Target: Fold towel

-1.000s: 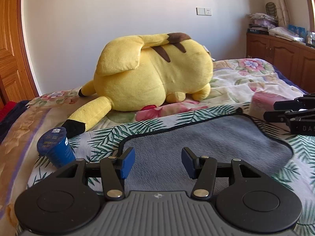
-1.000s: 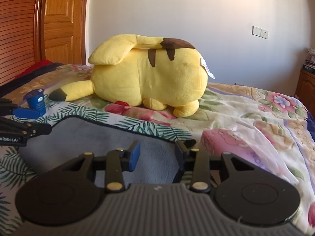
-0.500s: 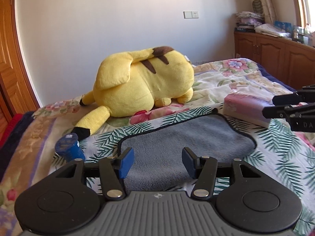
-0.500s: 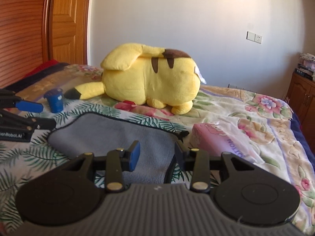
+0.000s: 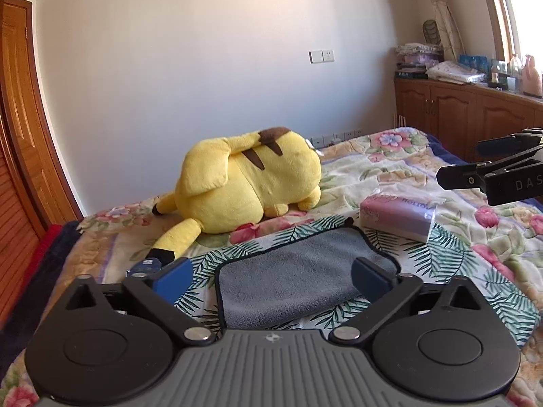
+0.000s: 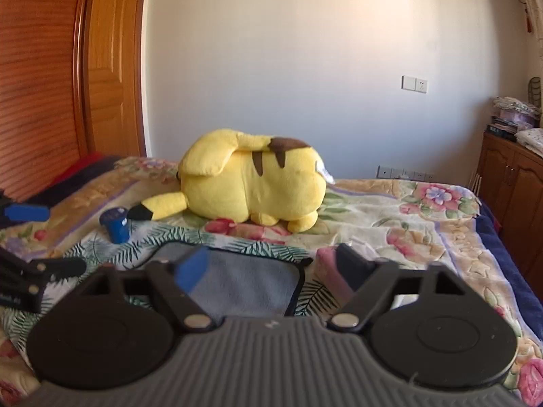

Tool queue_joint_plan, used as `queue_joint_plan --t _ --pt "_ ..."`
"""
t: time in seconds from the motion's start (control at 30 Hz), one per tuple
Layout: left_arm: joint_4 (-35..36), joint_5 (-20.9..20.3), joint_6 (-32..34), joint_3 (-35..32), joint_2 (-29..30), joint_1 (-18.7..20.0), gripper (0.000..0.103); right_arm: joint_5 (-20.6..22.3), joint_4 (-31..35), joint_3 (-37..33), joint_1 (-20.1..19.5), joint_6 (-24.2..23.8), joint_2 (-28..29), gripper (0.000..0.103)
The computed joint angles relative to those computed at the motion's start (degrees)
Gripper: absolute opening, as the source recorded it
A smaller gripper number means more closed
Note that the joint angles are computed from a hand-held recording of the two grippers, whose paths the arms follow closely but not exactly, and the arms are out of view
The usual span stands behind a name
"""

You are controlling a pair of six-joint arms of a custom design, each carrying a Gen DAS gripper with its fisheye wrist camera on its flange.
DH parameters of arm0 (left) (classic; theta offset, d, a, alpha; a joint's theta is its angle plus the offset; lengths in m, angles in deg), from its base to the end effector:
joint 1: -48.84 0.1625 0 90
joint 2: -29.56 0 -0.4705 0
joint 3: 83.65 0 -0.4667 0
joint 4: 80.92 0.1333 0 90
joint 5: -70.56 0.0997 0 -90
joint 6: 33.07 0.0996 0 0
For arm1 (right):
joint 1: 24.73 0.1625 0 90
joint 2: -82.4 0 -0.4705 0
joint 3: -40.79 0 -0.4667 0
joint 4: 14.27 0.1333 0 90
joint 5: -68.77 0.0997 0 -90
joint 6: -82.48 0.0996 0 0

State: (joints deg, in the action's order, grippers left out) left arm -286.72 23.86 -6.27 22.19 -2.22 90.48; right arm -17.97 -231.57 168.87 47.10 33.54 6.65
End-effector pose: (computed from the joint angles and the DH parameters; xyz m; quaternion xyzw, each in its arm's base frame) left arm -0.3524 -0.5831 -0.0262 0.4255 0.7684 -0.3898 0.2767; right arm -0.0310 -0.5402 0.3196 0.2271 -0.7602 0.5194 0.3174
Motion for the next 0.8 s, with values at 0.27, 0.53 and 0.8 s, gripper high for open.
queue_joint_plan --t 0.27,0.53,0.8 --pt "-0.2 2.0 -2.8 3.7 -2.6 -2.7 0.087 -2.8 -0.1 2.3 1.4 0.1 -3.0 0.103" --pt "-0.4 4.6 -6.1 6.2 -4.3 -5.0 0.087 -2.2 -2.2 5.0 1.6 0.5 -5.6 0.103" --pt "-1.3 7.0 -11.1 10.2 -6.5 -7.5 0.087 -0.8 -4.5 9.4 1.0 0.9 -8.3 0.103"
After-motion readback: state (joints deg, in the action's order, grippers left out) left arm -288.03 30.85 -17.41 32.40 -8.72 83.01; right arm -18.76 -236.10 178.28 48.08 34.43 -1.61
